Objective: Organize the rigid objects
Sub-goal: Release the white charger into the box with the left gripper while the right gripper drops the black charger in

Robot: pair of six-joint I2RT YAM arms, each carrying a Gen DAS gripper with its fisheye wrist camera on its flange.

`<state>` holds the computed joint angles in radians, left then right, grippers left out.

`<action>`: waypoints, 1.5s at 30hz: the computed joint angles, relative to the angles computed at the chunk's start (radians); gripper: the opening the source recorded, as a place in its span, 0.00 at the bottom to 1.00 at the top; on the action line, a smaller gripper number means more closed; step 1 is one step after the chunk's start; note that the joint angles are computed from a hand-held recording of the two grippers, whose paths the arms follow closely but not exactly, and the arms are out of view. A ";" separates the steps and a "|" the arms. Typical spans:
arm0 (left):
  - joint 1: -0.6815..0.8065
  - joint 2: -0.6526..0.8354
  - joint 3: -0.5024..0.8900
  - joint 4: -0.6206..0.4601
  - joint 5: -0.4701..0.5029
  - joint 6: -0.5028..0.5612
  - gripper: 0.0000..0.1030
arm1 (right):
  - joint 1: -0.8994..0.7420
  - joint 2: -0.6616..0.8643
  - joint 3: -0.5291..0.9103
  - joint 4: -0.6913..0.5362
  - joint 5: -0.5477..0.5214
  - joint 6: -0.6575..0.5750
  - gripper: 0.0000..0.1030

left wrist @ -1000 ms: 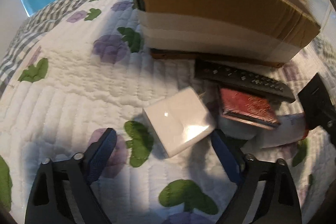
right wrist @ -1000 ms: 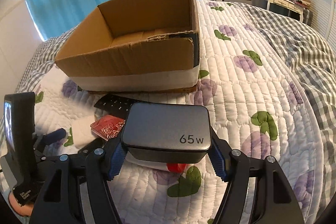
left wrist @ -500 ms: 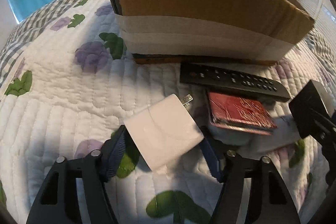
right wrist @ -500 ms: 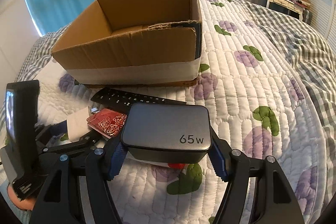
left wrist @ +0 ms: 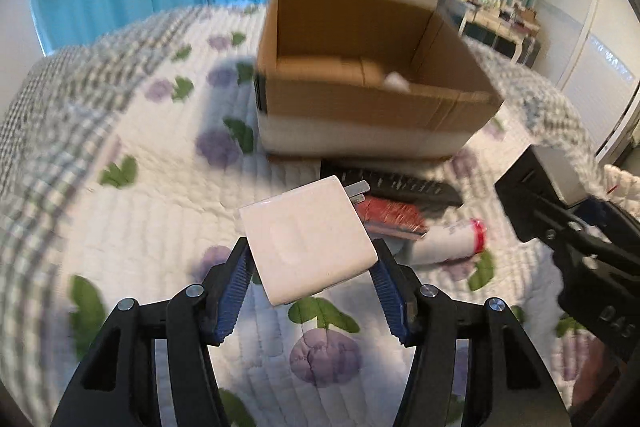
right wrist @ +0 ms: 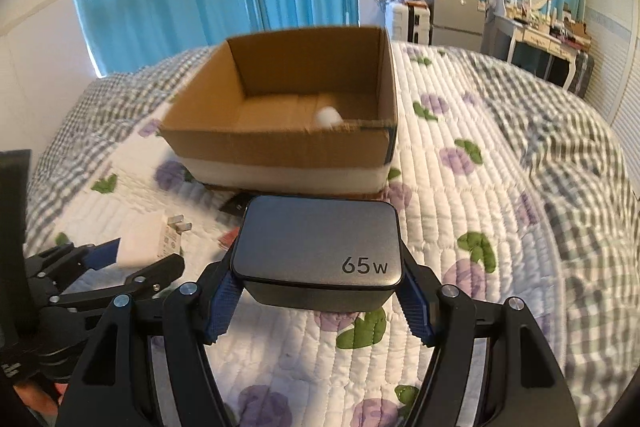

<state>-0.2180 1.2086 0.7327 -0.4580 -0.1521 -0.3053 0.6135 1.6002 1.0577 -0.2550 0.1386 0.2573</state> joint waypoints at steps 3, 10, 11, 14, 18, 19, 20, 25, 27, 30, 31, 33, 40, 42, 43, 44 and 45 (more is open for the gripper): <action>0.086 -0.008 0.076 -0.019 0.060 0.077 0.58 | -0.001 -0.029 0.041 -0.033 0.005 -0.022 0.66; 0.128 0.110 0.340 -0.056 0.095 0.154 0.58 | -0.050 0.007 0.258 -0.099 0.011 -0.119 0.66; 0.129 0.150 0.383 -0.052 0.093 0.166 0.58 | -0.060 0.028 0.298 -0.104 0.006 -0.131 0.66; 0.130 0.274 0.499 -0.039 0.078 0.194 0.58 | -0.085 0.101 0.413 -0.119 -0.006 -0.168 0.66; 0.146 0.481 0.667 -0.031 0.106 0.233 0.58 | -0.124 0.253 0.605 -0.154 -0.047 -0.198 0.66; 0.150 0.540 0.714 -0.033 0.114 0.243 0.58 | -0.135 0.299 0.659 -0.166 -0.064 -0.206 0.66; 0.155 0.596 0.758 -0.034 0.120 0.247 0.58 | -0.142 0.329 0.692 -0.170 -0.072 -0.211 0.66; 0.156 0.776 0.893 -0.044 0.108 0.268 0.58 | -0.182 0.515 0.887 -0.210 -0.104 -0.231 0.66; 0.155 0.801 0.897 -0.026 0.108 0.271 0.58 | -0.194 0.564 0.926 -0.216 -0.120 -0.237 0.66; 0.153 0.825 0.911 -0.011 0.103 0.289 0.60 | -0.211 0.584 0.910 -0.186 -0.151 -0.235 0.66; 0.155 0.807 0.878 0.027 0.101 0.294 0.61 | -0.214 0.589 0.911 -0.187 -0.158 -0.232 0.66; 0.153 0.783 0.853 0.058 0.093 0.299 0.77 | -0.219 0.586 0.898 -0.184 -0.171 -0.236 0.66; 0.174 0.692 0.805 0.079 0.063 0.310 0.84 | -0.195 0.615 0.951 -0.212 -0.163 -0.247 0.66; 0.181 0.661 0.773 0.098 0.045 0.328 0.88 | -0.183 0.655 1.017 -0.242 -0.140 -0.248 0.66; 0.186 0.651 0.762 0.104 0.044 0.332 0.89 | -0.177 0.680 1.055 -0.258 -0.133 -0.248 0.66; 0.192 0.639 0.748 0.107 0.046 0.332 0.89 | -0.172 0.720 1.115 -0.280 -0.128 -0.250 0.66; 0.198 0.629 0.740 0.105 0.054 0.328 0.89 | -0.169 0.759 1.176 -0.305 -0.123 -0.250 0.66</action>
<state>-0.0195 1.8380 1.4722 -0.3529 -0.0982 0.0225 0.4446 2.3592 2.2336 -0.5599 0.0158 0.0073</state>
